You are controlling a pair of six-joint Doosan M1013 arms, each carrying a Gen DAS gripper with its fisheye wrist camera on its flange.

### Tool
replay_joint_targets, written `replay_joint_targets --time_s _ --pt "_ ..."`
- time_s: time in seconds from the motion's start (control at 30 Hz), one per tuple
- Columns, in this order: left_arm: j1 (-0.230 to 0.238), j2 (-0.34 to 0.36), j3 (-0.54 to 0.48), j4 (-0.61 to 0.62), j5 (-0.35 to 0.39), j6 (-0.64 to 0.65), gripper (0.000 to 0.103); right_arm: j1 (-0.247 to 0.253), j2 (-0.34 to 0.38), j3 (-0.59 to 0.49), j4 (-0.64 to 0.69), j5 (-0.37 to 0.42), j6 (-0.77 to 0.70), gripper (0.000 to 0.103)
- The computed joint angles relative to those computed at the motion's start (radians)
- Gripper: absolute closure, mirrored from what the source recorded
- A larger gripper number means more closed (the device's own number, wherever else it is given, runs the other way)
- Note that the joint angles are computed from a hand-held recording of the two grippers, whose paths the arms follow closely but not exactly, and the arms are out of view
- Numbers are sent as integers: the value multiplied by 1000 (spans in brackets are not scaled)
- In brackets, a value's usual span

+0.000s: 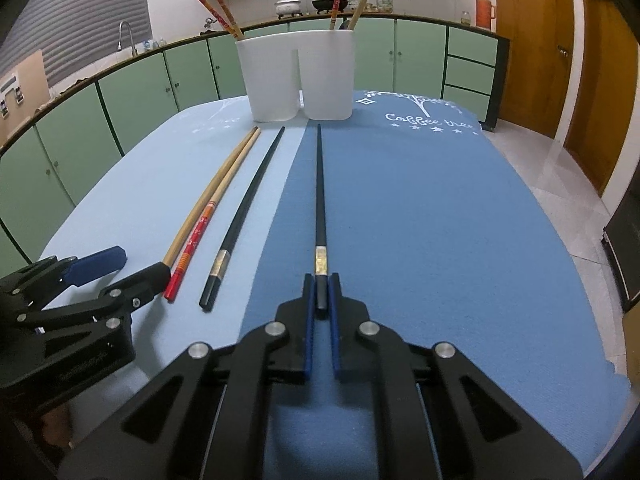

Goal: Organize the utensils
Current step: 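Grasp a black chopstick with the right tool while the left tool grasps a plain wooden one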

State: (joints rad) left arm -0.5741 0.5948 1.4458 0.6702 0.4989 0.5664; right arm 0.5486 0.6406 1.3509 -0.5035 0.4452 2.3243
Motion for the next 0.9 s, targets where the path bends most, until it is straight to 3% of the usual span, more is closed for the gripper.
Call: replay_joint_targets --time_s 0.13,0.37,0.53,0.9 --pt "-6 7 -9 35 17 -30 57 1 2 -2 4 2 -3 97" --pt "-7 12 -17 10 -10 11 95 -1 1 0 14 0 -13 97" --pt "-8 9 -13 31 -17 -16 95 -4 -5 8 23 -14 -11 97" --pt "-17 -36 17 234 -32 -197 96 -6 -35 19 -83 -36 71 97"
